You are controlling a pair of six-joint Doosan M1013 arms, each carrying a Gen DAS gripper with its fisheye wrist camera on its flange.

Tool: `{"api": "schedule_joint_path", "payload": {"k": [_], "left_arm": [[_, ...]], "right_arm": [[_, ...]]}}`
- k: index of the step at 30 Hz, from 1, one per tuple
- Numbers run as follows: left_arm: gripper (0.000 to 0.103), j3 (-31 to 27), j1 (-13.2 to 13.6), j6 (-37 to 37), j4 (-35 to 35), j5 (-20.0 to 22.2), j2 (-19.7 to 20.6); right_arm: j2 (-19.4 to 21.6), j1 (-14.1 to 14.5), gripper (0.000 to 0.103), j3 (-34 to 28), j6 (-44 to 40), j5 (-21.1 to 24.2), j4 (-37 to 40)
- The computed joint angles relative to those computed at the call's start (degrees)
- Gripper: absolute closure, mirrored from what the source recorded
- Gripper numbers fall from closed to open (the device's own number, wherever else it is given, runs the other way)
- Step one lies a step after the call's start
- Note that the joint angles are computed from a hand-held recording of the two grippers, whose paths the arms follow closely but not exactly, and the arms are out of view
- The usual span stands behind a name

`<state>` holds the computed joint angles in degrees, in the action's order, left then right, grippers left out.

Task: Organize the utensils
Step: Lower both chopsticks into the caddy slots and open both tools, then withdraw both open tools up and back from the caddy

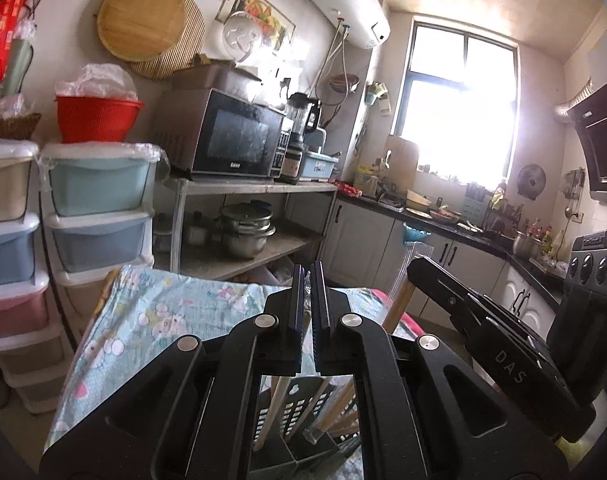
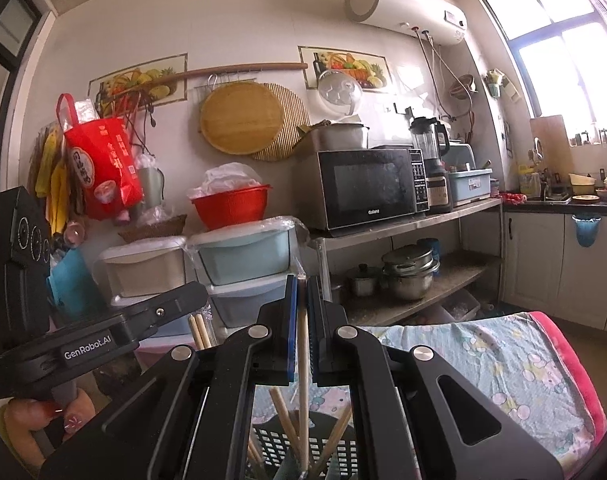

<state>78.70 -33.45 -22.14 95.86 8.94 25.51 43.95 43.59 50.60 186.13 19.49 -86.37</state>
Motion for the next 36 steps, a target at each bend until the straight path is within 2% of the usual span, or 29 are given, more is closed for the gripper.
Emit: {"api": "schedule_joint_path", "payload": {"k": [6, 8, 9, 10, 12, 14, 25, 28, 31, 36], "left_arm": [[0.101, -0.7, 0.5, 12.9, -14.4, -0.3, 1.0], [0.099, -0.9, 0.7, 19.8, -21.9, -0.3, 1.4], [0.096, -1.0, 0.8, 23.1, -25.4, -0.2, 1.5], [0.087, -1.1, 0.8, 26.6, -29.2, 0.0, 1.6], [0.075, -0.9, 0.8, 29.4, -32.6, 0.3, 1.7], [0.071, -0.8, 0.9, 31.4, -35.2, 0.5, 1.8], [0.024, 0.8, 0.8, 31.9, -37.3, 0.9, 1.2], [0.020, 1.2, 0.7, 31.1, -36.8, 1.1, 0.9], [0.011, 2.1, 0.4, 26.7, -32.5, 1.2, 0.4], [0.011, 3.3, 0.4, 23.3, -30.1, 0.6, -0.2]], "right_arm": [[0.8, -0.2, 0.097, -0.7, -4.6, 0.4, 5.8], [0.8, -0.2, 0.091, -0.4, -5.3, 0.7, 6.7], [0.8, -0.2, 0.081, -0.1, -5.4, 0.9, 7.2], [0.7, -0.3, 0.076, 0.2, -4.7, 0.9, 7.0], [0.4, -0.3, 0.076, 0.9, -4.5, 0.9, 7.8], [0.0, -0.3, 0.076, 1.8, -3.6, 1.2, 7.7], [-1.7, -0.2, 0.067, 5.3, -0.7, 2.1, 7.8], [-2.3, 0.0, 0.065, 6.3, 0.0, 2.6, 7.3], [-2.8, 0.2, 0.059, 7.3, 0.9, 3.2, 6.5], [-3.6, 0.6, 0.054, 8.8, 0.5, 4.1, 7.0]]}}
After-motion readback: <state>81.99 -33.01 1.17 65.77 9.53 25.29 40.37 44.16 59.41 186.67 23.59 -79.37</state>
